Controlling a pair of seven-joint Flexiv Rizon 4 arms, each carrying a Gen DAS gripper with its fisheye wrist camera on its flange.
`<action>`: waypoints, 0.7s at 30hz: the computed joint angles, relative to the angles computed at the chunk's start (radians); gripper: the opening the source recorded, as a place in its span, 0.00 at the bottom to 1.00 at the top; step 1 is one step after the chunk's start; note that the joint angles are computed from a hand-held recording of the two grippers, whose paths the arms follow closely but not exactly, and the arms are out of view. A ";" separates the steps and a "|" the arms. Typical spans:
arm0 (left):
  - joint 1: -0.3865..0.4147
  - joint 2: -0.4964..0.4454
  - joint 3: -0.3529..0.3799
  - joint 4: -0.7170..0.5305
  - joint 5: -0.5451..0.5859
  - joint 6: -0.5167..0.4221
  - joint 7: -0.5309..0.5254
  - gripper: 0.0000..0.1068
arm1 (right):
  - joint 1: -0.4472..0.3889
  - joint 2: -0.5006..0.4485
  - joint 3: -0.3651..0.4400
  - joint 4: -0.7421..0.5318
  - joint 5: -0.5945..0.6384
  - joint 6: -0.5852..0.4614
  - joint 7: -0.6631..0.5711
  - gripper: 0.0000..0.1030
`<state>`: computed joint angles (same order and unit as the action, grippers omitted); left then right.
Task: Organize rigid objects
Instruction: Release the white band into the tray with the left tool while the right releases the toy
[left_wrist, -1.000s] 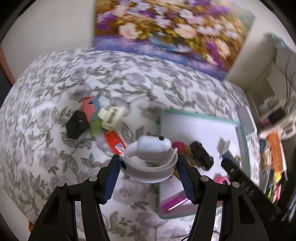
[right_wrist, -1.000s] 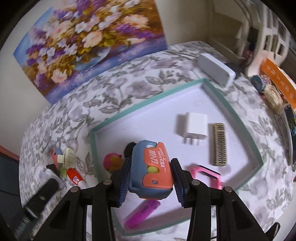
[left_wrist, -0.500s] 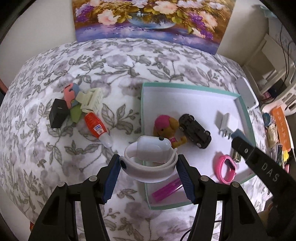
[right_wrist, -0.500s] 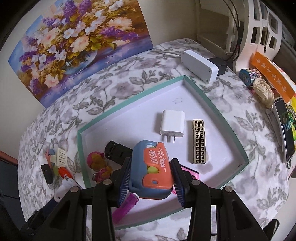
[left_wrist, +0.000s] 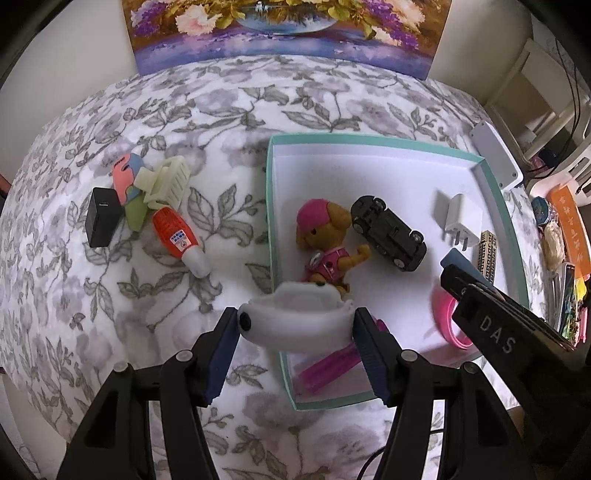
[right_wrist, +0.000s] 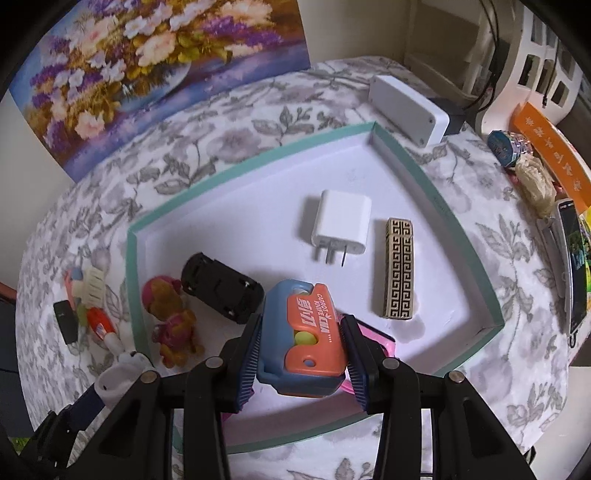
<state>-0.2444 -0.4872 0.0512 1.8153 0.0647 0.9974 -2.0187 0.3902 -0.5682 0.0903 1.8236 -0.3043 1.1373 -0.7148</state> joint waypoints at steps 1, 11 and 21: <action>0.001 -0.001 -0.001 -0.001 -0.001 -0.005 0.001 0.60 | -0.002 -0.003 0.003 -0.003 0.002 -0.005 -0.004 0.44; 0.006 -0.016 -0.011 -0.005 -0.014 -0.003 0.033 0.65 | -0.004 -0.019 0.015 -0.024 0.026 -0.036 -0.031 0.45; 0.016 0.002 -0.019 0.013 -0.041 0.025 0.056 0.66 | 0.003 0.006 0.003 -0.015 0.016 -0.023 -0.014 0.48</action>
